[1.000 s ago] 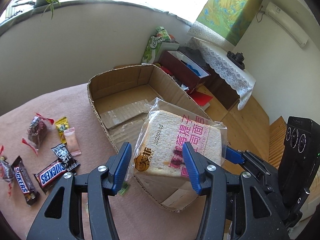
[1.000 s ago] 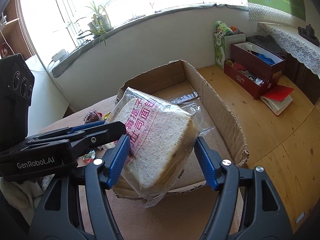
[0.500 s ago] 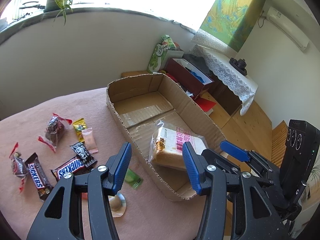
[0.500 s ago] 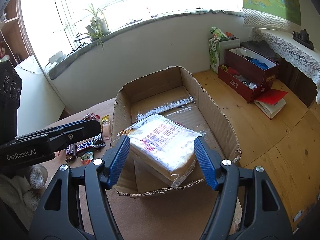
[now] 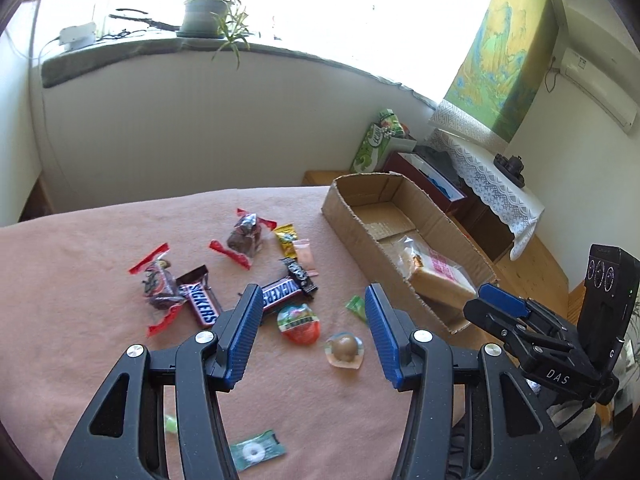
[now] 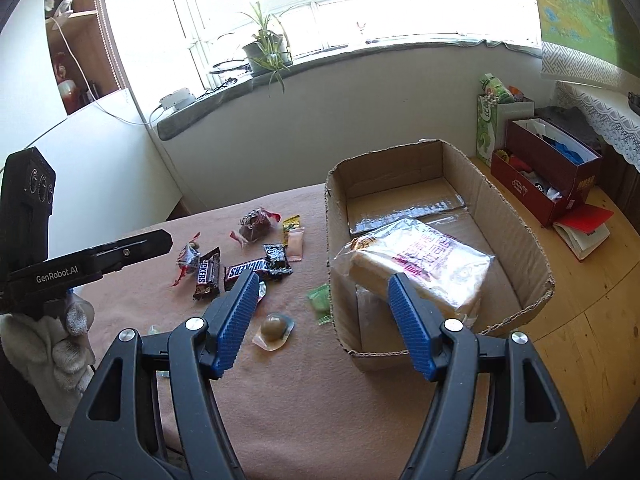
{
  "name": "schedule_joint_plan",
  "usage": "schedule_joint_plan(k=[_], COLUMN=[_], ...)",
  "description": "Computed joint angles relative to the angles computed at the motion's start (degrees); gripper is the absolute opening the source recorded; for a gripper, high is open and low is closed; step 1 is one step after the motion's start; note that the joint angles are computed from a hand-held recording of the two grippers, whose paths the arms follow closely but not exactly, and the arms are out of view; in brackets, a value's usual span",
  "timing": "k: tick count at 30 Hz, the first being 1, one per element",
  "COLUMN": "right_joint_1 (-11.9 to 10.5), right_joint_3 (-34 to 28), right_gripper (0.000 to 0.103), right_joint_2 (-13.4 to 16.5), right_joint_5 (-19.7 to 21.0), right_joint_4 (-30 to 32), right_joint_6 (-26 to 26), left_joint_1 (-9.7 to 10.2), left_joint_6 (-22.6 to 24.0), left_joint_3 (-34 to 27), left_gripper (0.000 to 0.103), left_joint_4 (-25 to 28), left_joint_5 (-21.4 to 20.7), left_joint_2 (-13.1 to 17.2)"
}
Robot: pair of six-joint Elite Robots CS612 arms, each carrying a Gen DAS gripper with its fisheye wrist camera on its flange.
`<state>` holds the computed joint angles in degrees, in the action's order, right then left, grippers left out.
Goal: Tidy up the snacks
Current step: 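Open the right gripper and withdraw it from the box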
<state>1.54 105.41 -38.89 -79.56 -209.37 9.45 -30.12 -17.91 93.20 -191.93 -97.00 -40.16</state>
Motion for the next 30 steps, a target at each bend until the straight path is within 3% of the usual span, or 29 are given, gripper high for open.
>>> schedule_joint_plan(k=[4, 8, 12, 15, 21, 30], right_joint_1=[1.57, 2.83, 4.02, 4.59, 4.92, 5.63], right_joint_3=[-0.91, -2.04, -3.14, -3.94, -5.6, -8.5], right_gripper=[0.07, 0.07, 0.069, 0.059, 0.048, 0.048], right_joint_2=[0.49, 1.21, 2.14, 2.74, 3.86, 4.93], right_joint_5=[0.35, 0.8, -0.35, -1.13, -1.35, -4.69], right_joint_4=[2.64, 5.35, 7.64, 9.99, 13.45, 15.81], right_joint_6=[-2.38, -4.35, -5.67, -6.22, -5.83, -4.04], left_joint_1=[0.34, 0.48, 0.34, -0.11, -0.77, -1.39], left_joint_6=[-0.71, -0.8, 2.06, 5.33, 11.71, 19.68], left_joint_3=[3.36, 5.61, 7.27, 8.62, 8.72, 7.73], left_gripper=[0.051, 0.051, 0.048, 0.046, 0.042, 0.042], left_joint_4=[-1.44, -1.84, 0.4, 2.05, 6.97, 10.44], left_joint_5=[2.59, 2.3, 0.91, 0.91, 3.19, 5.69], left_joint_2=[-1.09, -1.56, -1.61, -1.69, -1.25, -0.72])
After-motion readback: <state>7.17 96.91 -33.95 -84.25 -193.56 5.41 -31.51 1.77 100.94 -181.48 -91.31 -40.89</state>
